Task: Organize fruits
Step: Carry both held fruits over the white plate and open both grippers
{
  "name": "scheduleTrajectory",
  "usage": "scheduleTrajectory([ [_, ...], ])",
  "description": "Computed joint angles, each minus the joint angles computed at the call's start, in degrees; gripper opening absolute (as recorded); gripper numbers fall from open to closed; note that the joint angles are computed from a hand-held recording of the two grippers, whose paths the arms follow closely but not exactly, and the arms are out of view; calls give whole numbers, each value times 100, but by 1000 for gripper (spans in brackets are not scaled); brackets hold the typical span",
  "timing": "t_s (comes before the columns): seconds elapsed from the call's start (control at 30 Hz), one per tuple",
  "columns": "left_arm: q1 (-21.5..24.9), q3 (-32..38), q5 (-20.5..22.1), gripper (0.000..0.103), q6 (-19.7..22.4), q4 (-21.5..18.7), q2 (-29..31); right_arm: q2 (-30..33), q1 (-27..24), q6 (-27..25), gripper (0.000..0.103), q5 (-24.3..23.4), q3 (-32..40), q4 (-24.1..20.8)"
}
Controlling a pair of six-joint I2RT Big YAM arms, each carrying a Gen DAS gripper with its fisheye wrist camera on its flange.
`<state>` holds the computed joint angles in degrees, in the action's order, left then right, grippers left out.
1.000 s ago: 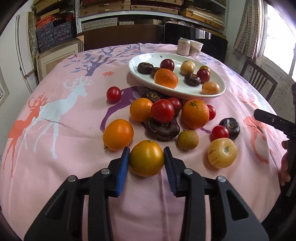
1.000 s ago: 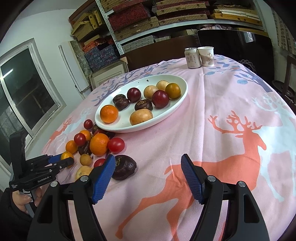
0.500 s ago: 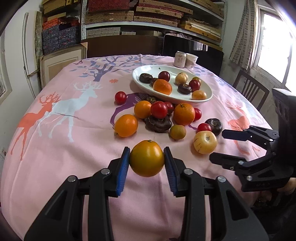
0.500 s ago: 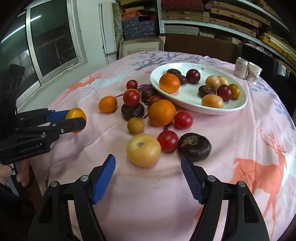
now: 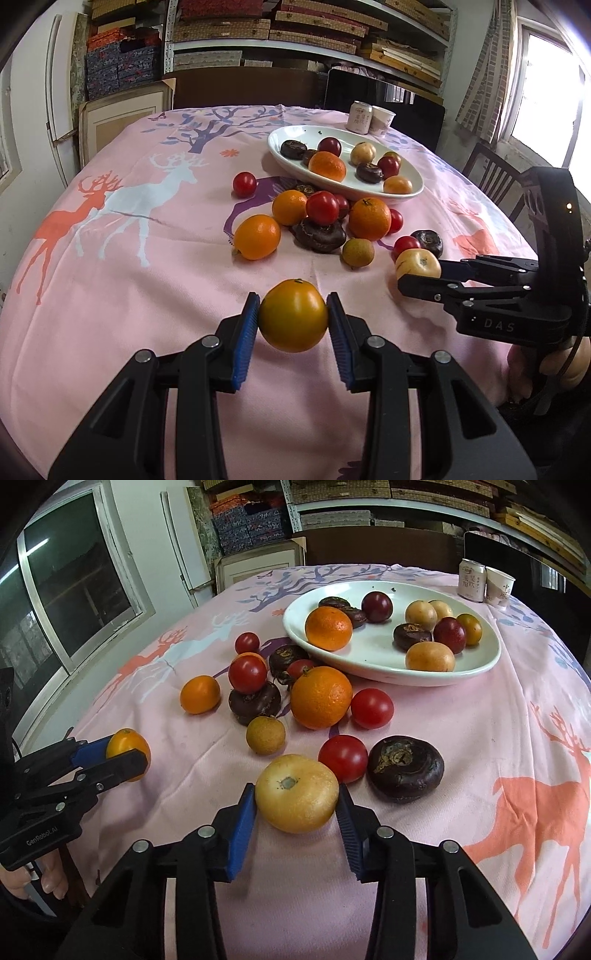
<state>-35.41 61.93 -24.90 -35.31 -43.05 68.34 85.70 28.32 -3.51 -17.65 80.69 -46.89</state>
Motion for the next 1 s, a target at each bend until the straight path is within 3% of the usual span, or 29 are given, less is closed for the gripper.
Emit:
scheduleTrajectory([
  [0.3, -149, 282, -40, 36, 147, 29, 148, -459, -677, 176, 44, -495, -300, 271],
  [0.53, -96, 920, 43, 36, 643, 54, 495, -473, -1324, 297, 44, -656, 1, 443],
  [0.8, 315, 2252, 590, 36, 1269, -29, 1483, 251, -1597, 401, 44, -869, 1275, 310],
  [1.0, 552, 3443, 948, 36, 1608, -235, 2554, 1197, -1331, 473, 44, -577, 2561, 47],
])
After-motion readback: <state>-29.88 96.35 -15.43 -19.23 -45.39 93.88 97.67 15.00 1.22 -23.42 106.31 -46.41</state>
